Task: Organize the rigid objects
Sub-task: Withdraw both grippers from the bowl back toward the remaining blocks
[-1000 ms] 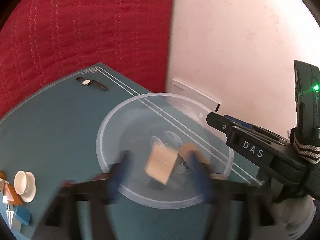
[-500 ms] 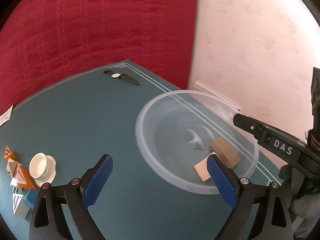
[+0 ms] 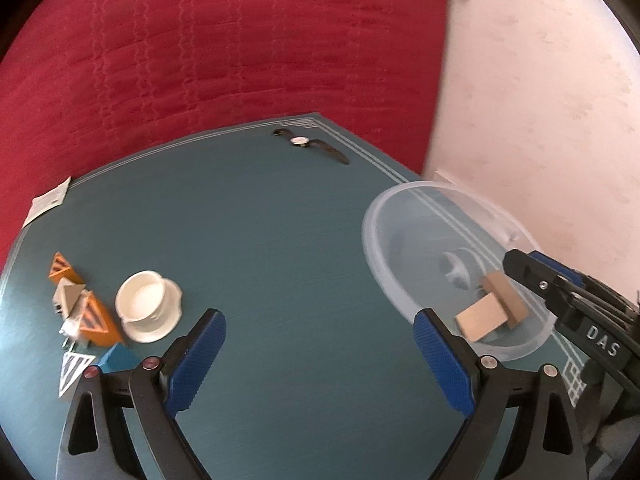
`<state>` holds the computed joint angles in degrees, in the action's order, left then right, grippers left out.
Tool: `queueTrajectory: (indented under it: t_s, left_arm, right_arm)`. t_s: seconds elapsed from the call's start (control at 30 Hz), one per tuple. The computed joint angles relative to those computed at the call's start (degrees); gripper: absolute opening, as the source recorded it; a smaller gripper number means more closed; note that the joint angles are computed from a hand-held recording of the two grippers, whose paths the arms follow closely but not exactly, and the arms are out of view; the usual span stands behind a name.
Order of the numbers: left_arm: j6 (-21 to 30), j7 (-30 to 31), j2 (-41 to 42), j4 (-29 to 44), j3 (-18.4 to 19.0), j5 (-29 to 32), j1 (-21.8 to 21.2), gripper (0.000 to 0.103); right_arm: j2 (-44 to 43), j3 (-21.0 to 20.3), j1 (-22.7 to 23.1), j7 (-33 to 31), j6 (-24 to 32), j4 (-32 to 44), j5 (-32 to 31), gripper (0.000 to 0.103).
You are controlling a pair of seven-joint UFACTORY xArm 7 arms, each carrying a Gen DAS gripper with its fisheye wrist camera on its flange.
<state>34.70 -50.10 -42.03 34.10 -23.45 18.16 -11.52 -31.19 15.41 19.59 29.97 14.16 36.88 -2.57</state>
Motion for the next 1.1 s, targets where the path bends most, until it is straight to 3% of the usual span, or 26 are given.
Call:
queueTrajectory:
  t_s: [0.13,0.27,1.1]
  left_arm:
    - [1.4,0.0,-2.2,-1.5,0.7,-0.3,-0.1,0.097]
    - [2.7,-0.1,-4.7,-2.9,1.1,-0.6,0.0,0.097]
    - [12.7,3.6,-23.5,-11.9,6.4,-3.2,5.3,0.097]
  right_arm:
    - [-0.3,1.1,0.2,-0.3,-0.7,0.1,-1.0,0.046]
    - [-1.0,1.9,1.0,-0.4,-1.6,-0.1,-1.4,0.054]
    - [2.8,3.2,9.9,-5.7,-1.3,2.1,-0.3,0.056]
